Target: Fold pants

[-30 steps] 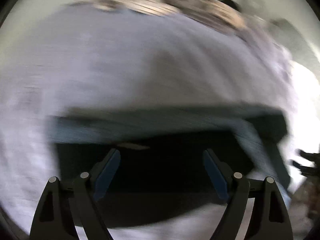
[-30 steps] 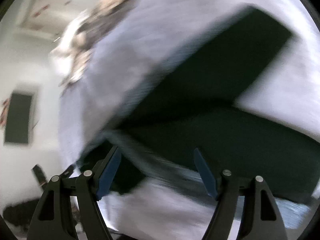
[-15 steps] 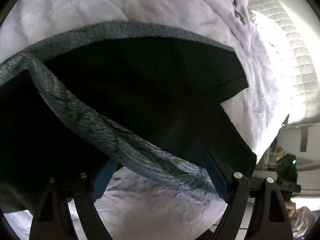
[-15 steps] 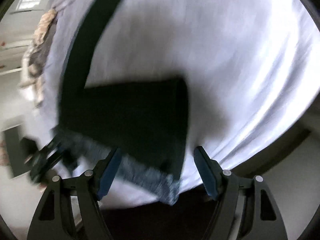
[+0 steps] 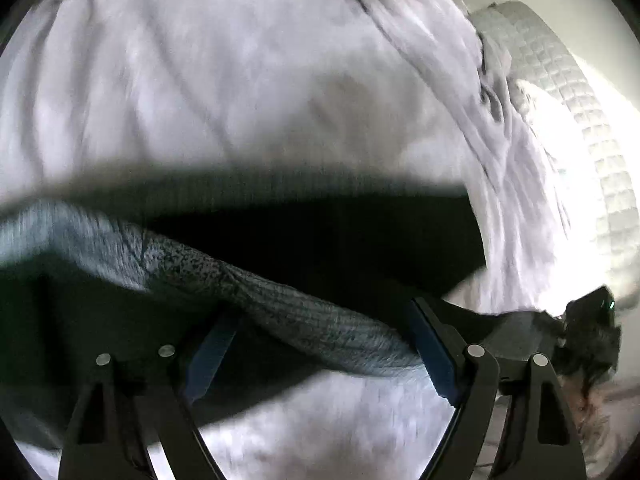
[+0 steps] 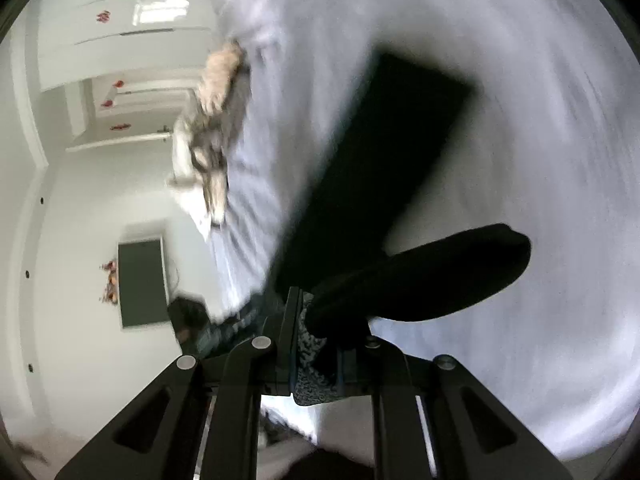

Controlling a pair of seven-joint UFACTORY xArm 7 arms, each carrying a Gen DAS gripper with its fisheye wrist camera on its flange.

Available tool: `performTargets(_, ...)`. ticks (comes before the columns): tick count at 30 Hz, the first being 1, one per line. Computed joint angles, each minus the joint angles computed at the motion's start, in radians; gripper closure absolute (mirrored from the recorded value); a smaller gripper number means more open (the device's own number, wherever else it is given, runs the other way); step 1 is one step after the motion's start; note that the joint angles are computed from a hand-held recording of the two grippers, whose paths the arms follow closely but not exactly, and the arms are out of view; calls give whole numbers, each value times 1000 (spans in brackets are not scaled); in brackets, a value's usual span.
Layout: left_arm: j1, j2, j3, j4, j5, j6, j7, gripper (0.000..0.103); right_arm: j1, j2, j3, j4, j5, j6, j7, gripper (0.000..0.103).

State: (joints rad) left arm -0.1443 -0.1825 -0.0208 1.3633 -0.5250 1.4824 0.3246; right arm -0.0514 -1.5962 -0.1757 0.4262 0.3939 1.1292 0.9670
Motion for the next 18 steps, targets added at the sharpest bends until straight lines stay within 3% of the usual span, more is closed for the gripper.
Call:
performTargets(3, -7, 83, -26, 85, 24, -99, -53, 17, 2, 215, -105, 43, -58, -146, -118, 84)
performTargets(4, -10, 103, -34, 107, 43, -125, -66, 17, 0, 276, -124, 66, -72, -152, -149, 73)
performTargets(5, -13, 116, -42, 123, 67, -152, -75, 17, 14, 362, -144, 112, -111, -133, -177, 38)
performTargets(6, -15, 123, -46, 139, 96, -177, -72, 17, -14, 405, -143, 142, -125, -94, -210, 24)
performTargets(7, -14, 123, -46, 143, 107, -187, -64, 17, -40, 441, -122, 174, -157, -60, -224, 22)
performTargets(10, 0, 87, -34, 103, 167, -203, -39, 17, -107, 386, -87, 160, -170, 0, -257, 28)
performTargets(14, 24, 20, -20, -7, 269, -210, -47, 17, -184, 287, -57, 61, -166, 69, -218, 48)
performTargets(18, 36, -12, -18, -83, 333, -204, -81, 17, -177, 330, -71, -19, -121, -93, -252, 54)
